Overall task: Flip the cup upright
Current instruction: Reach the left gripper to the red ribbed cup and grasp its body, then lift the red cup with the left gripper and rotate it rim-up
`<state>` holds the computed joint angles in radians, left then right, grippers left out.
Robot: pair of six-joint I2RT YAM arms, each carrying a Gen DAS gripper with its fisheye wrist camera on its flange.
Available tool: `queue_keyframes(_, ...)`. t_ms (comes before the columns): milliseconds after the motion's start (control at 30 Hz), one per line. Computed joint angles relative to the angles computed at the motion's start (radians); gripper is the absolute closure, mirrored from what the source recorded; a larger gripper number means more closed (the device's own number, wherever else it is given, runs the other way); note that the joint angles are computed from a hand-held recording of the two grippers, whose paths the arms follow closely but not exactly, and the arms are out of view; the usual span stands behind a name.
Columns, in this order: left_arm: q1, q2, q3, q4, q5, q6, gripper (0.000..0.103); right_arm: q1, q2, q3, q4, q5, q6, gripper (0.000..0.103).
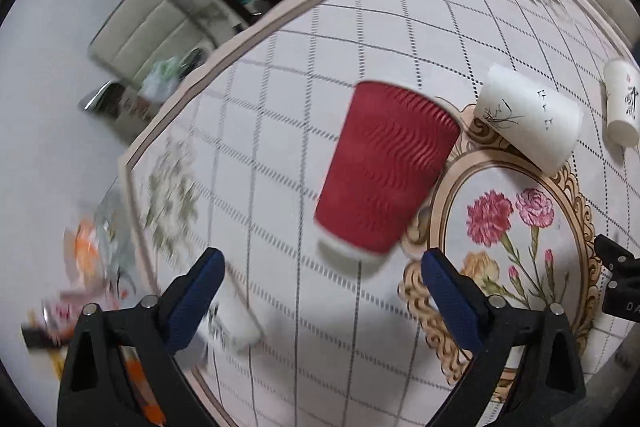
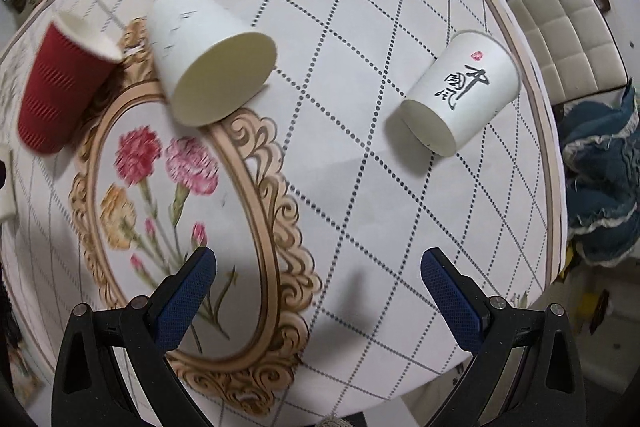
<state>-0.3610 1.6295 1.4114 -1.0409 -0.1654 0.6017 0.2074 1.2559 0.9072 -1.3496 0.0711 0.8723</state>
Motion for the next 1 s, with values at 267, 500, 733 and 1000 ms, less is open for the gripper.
queue_keyframes(267, -0.061, 0.169, 0.069, 0.033, 0.011, 0.083, 0.007, -0.087, 0.093, -0.014, 0.083, -0.005, -0.036, 0.0)
queue_keyframes(500, -0.092, 0.256, 0.085, 0.069, 0.005, 0.129, 0.03, -0.14, 0.141, -0.009, 0.108, 0.006, -0.068, 0.0)
queue_keyframes(733, -0.089, 0.27, 0.094, 0.089, 0.022, 0.13, 0.032, -0.146, 0.171, 0.012, 0.098, 0.023, -0.056, 0.0)
queue_keyframes(1000, -0.045, 0.215, 0.11, 0.007, 0.044, 0.027, 0.032, -0.125, 0.128, 0.039, 0.042, 0.036, -0.051, 0.0)
